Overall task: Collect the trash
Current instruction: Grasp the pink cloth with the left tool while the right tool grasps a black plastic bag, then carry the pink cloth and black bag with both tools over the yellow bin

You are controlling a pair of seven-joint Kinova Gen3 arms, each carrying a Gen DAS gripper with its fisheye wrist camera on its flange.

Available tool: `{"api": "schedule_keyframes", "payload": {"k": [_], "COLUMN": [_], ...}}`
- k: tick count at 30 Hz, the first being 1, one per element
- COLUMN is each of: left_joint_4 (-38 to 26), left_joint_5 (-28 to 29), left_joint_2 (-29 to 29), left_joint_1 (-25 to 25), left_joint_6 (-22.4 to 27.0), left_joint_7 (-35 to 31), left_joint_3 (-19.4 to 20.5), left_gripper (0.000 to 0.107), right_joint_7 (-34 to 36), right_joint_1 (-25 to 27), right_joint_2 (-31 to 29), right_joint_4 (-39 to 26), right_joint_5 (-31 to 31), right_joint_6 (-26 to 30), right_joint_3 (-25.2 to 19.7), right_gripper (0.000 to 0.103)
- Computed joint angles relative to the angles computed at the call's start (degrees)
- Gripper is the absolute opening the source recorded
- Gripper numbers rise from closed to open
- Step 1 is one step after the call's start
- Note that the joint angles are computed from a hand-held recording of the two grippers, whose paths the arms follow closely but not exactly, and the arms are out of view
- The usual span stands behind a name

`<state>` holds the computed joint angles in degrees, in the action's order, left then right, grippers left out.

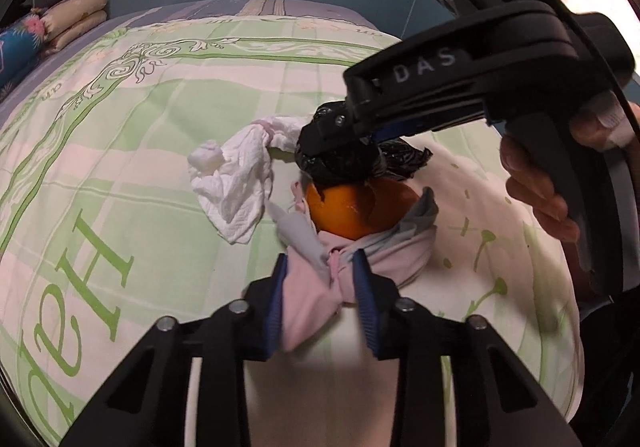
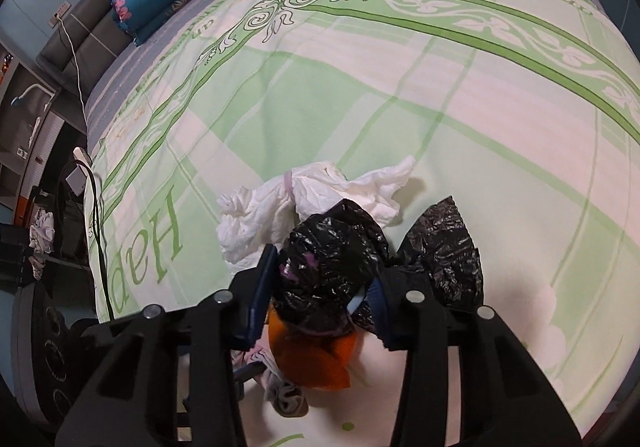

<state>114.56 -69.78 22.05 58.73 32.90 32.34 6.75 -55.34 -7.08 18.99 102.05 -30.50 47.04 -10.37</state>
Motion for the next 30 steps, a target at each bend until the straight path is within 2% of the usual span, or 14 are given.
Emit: {"api": "schedule_keyframes", "payload": {"k": [2, 7, 12, 20, 27, 30], "left_joint_4": [-0.5, -0.5, -0.4, -1.0, -2.2, -3.9], "left_joint_5": [1.0, 2.2, 3.2, 5.3, 5.0, 4.3], "left_joint_2": [-0.1, -1.0, -2.0, -4.2, -7.8, -8.6], "left_joint_1": [0.1, -0.1, 0.0, 2.0, 4.4, 5.4], "left_joint_6": [0.9, 0.8, 0.1, 2.5, 9.8, 14.5], "left_joint_7": [-1.5, -3.9, -6.4, -10.3, -11.6, -11.5], "left_joint_3": [0.5, 1.0, 1.6, 3.4, 6.9, 8.9], "left_gripper": [0.022, 0.014, 0.011, 0.010, 0.010, 0.010], "right_joint_7": [-0.7, 0.0, 1.6, 5.4, 12.4, 15.3], "right_joint_1": [-0.1, 0.7, 1.9, 4.6, 8.4, 9.6], "right_joint_2": [-0.2, -1.2, -2.1, -6.0, -11.3, -13.9], "right_joint_4": [0.1, 0.8, 1.6, 4.0, 5.1, 5.9], "right_joint_5": [0.2, -0.2, -1.5, -5.1, -12.1, -14.8], "right_joint_6": [-0.3, -0.7, 0.2, 0.4, 4.5, 6.5], "right_joint_3": [0.3, 0.4, 0.7, 2.1, 5.2, 7.4], "right_gripper": [0.032, 0.026, 0.026, 0.025, 0.025, 0.025]}}
